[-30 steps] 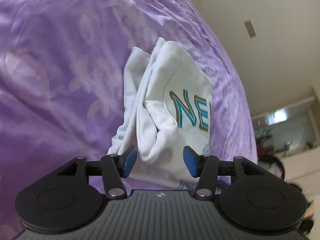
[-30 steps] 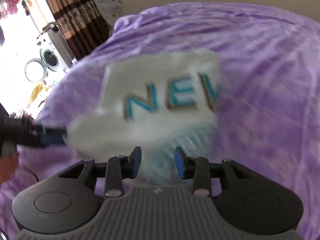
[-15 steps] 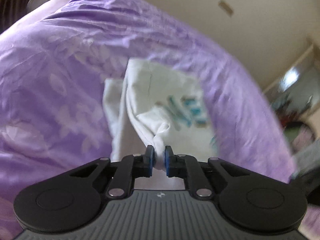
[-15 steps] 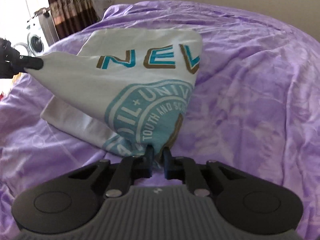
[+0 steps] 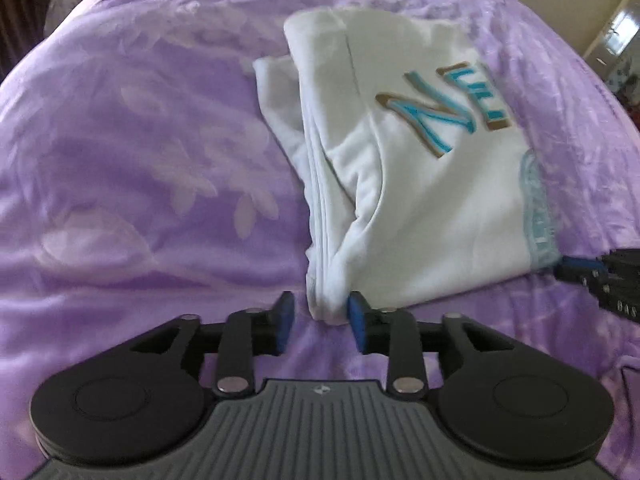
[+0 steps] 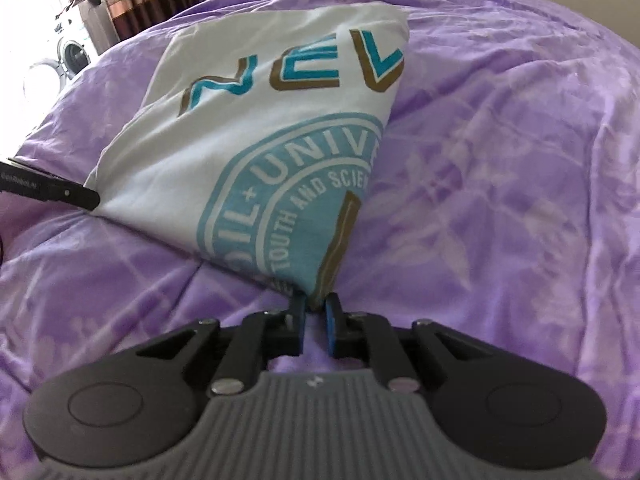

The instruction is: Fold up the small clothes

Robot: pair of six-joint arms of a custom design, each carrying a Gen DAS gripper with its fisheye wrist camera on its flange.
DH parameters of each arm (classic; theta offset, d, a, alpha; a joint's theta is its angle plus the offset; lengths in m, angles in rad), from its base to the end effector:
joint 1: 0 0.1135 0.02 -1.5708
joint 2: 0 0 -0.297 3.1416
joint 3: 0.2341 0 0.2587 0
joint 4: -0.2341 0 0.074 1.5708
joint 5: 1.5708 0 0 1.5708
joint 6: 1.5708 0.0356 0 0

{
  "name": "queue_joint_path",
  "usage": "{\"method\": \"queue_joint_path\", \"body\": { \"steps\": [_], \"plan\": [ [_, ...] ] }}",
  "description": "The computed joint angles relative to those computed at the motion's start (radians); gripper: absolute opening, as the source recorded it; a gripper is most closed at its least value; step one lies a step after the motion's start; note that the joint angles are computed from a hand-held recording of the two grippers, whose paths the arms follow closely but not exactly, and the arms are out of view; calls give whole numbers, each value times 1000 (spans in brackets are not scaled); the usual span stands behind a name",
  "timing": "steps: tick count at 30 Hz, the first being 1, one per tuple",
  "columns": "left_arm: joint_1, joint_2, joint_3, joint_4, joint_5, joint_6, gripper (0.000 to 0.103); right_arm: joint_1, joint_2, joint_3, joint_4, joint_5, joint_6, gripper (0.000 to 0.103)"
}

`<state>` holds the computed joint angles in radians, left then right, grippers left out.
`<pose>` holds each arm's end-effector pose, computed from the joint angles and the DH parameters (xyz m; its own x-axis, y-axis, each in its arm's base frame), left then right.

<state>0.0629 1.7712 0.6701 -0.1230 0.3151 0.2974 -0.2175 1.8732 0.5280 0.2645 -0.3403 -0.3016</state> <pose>0.2833 0.0068 0.1059 -0.8841 0.2235 -0.4103 0.3184 0.9309 -0.1791 0.2700 -0.0475 0.0703 -0.8375 -0.1017 -0.5369 -0.2081 0.9678 0.1414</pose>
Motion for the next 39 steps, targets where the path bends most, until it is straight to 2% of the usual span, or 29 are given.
{"method": "queue_joint_path", "body": {
  "steps": [2,4,8,13,18,21,25,28,30,32,34,37,39],
  "plan": [
    [24,-44,31,-49,31,29,49,-21,-55,7,-28,-7,-18,12],
    [37,-58,60,-48,56,30,53,-35,-79,43,-54,-20,-22,23],
    [15,-32,122,67,104,-59,65,-27,-56,135,-61,-34,21,27],
    [-47,97,211,222,76,-174,67,24,45,260,-12,-18,116,28],
    [-81,243,320,312,59,-268,67,77,172,499,-94,-65,200,20],
    [-83,297,380,300,75,-247,62,110,257,697,-201,-106,227,21],
    [-58,341,419,259,196,-196,25,165,392,984,-340,-156,310,22],
    [-57,327,367,337,213,-166,13,212,522,1224,-469,-142,387,22],
    [-52,305,318,391,276,-144,8,236,599,1367,-565,-126,421,22],
    [-65,273,279,395,322,-75,8,252,658,1479,-644,-114,428,22],
    [-96,254,253,379,328,-17,8,265,691,1544,-685,-93,407,22],
    [-135,260,235,401,292,-13,8,279,705,1569,-717,-83,386,22],
    [-134,277,241,426,274,-54,8,288,699,1556,-717,-69,368,22]
  ]
}}
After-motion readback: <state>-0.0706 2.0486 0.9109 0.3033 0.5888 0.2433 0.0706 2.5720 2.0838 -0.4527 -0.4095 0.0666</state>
